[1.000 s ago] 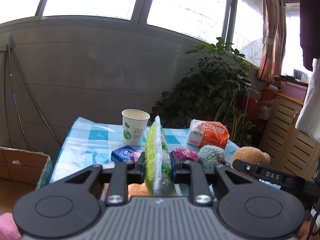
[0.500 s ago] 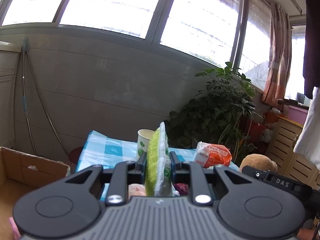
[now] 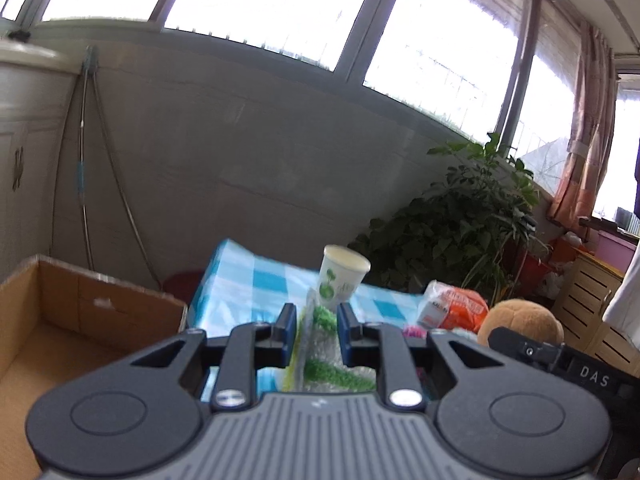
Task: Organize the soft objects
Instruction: 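Carry the sponge in the left tool and the bear in the right tool to the box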
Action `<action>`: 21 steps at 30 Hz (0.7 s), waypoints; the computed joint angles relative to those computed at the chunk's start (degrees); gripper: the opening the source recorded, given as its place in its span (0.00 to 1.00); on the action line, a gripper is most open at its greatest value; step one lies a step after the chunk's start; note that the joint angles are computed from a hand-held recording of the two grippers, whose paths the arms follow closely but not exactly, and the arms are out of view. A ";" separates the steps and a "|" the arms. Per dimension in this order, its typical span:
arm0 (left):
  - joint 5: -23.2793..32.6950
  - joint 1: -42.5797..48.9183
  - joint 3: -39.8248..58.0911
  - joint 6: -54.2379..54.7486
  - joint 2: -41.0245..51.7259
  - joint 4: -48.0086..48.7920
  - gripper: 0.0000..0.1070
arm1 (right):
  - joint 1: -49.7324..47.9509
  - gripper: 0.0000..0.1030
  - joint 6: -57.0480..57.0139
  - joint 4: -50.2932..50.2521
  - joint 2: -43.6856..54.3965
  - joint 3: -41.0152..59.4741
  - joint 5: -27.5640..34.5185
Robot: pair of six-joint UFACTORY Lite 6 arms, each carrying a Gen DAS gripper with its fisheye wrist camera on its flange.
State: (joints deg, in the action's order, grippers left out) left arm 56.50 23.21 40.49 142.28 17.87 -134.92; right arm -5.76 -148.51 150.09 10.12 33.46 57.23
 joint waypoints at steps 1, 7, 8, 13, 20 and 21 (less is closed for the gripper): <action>-0.46 0.02 0.59 -1.01 0.92 1.09 0.18 | 0.25 0.73 -0.30 0.15 0.43 0.31 -0.22; -0.27 -0.59 1.69 -2.94 4.51 5.68 0.19 | 1.78 0.73 -3.27 1.58 3.84 0.59 0.03; 0.09 -0.81 1.19 -2.02 4.63 5.24 0.20 | 1.90 0.73 -3.99 2.12 4.58 0.71 0.10; 1.57 0.11 2.14 -4.54 6.50 9.23 0.35 | 1.39 0.73 -4.78 1.88 7.41 2.08 0.41; 0.88 -1.21 0.83 -0.75 6.56 7.83 0.41 | 2.31 0.73 -6.32 2.63 6.91 -0.83 2.01; 0.56 -1.41 0.68 -0.36 6.31 7.59 0.39 | 2.21 0.73 -6.24 2.53 6.58 -1.10 2.02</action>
